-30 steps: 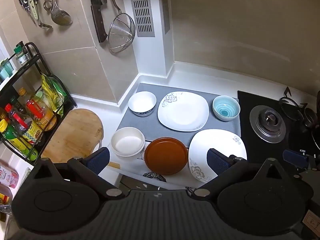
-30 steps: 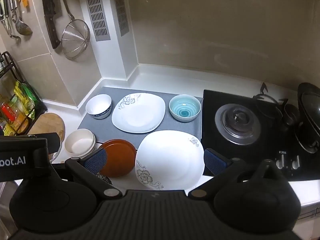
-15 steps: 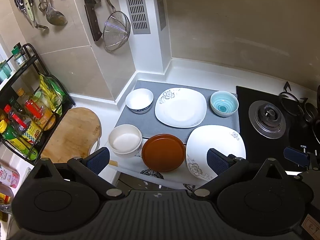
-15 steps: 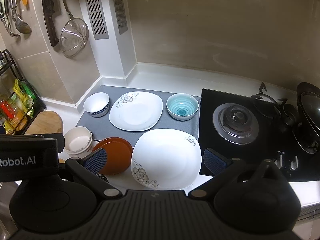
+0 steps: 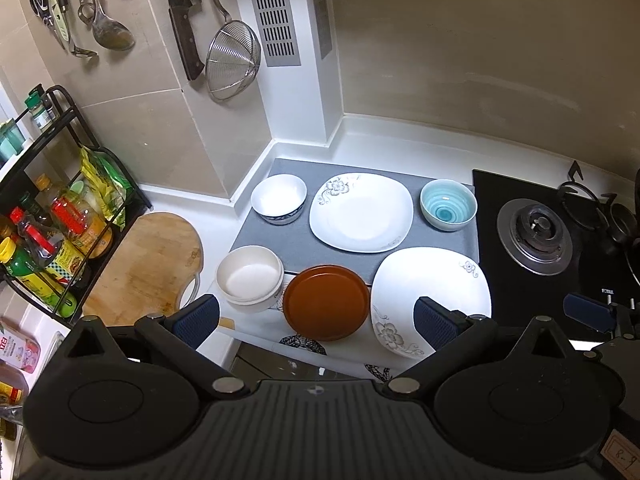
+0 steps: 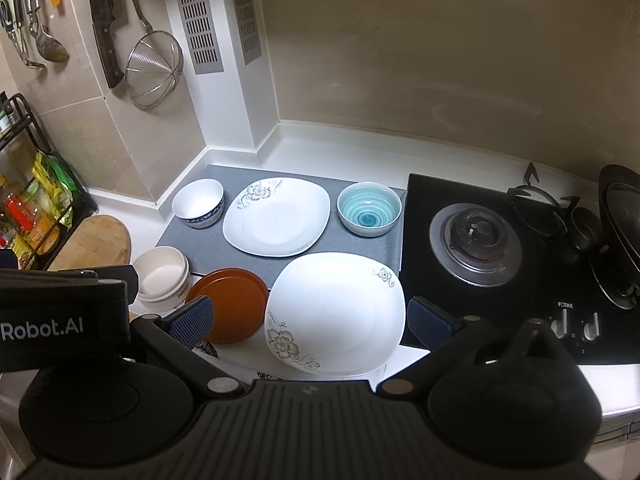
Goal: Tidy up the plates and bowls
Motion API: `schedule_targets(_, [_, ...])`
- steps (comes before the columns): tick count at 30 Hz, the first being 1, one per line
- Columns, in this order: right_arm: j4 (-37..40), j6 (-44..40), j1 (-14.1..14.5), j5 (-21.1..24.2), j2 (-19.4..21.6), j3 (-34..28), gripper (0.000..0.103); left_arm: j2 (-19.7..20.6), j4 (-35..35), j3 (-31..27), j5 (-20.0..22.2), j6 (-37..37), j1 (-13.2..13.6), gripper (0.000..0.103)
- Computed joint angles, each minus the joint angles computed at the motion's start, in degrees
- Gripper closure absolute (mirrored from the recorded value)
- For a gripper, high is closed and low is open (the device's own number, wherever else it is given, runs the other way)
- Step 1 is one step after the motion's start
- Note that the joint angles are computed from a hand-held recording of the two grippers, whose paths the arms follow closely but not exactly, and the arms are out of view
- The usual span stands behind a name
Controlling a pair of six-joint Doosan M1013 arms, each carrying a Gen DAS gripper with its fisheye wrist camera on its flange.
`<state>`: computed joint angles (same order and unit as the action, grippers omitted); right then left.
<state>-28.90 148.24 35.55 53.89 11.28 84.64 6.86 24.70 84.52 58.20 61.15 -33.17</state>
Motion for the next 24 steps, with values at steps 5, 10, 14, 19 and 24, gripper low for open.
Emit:
schedule_targets(5, [-0.11, 0.29, 0.16, 0.17, 0.26, -0.20, 0.000, -0.07, -0.78, 0.12, -0.25, 0.09, 0.37, 0.000])
schedule_targets(10, [0.10, 0.59, 0.30, 0.42, 0.52, -0.43, 0.000, 0.04, -0.83, 0.13, -0.18, 0.22, 0.37, 0.000])
schedule_targets(14, [0.39, 0.14, 0.24, 0.34, 0.61, -0.52, 0.000, 0.10, -1.76, 0.05, -0.14, 0.62, 0.75, 0.000])
schedule_targets(19, [0.90, -0.40, 0.22, 0.49, 0.82, -0.78, 0.000, 0.29, -2.50, -0.04, 0.02, 0.99, 1.04, 0.000])
schedule_targets(24, [1.19, -0.48, 0.26, 0.32, 0.92, -0.73, 0.000, 0.42, -1.37, 0.07, 0.14, 0.55, 0.69, 0.000])
